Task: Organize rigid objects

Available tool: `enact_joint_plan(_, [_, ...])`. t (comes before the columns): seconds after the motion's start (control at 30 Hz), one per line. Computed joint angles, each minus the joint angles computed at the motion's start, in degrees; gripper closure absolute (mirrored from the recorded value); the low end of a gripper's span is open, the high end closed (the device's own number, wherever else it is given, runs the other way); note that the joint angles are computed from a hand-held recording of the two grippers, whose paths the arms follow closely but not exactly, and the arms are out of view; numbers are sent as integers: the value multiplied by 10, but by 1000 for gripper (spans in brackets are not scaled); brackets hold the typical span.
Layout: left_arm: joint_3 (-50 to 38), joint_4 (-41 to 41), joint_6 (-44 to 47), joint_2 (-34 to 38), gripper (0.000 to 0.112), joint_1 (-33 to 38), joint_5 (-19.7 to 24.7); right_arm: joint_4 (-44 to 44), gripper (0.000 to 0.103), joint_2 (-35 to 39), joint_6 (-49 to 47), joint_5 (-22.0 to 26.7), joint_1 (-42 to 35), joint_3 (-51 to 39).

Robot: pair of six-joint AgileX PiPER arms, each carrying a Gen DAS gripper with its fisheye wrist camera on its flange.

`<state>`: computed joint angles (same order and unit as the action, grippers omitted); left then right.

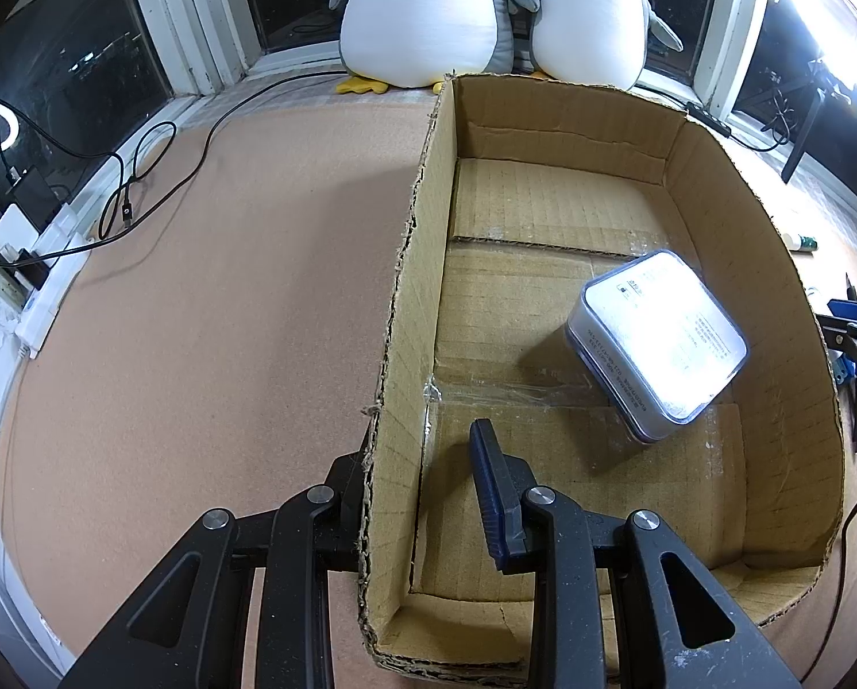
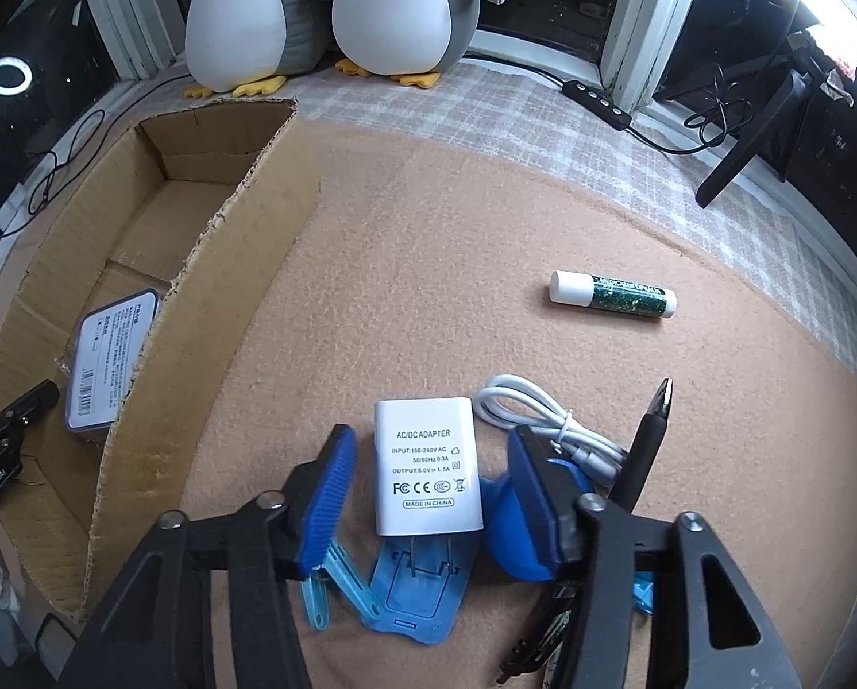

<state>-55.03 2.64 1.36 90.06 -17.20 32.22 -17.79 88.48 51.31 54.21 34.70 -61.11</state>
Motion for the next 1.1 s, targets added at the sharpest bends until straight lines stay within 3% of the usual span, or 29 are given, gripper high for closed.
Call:
enact_joint_plan(0.17, [0,1,0,0,82,0,0,9,71,8,-7,1,0,-1])
enact_joint_plan(0.57, [-3,6,-5,0,82,-1,4,9,71,-7,-4,-10,-5,14])
enact_joint_plan(1.1, [-3,7,-7,0,82,-2,4,-38,71,-48,38,44,37,-15])
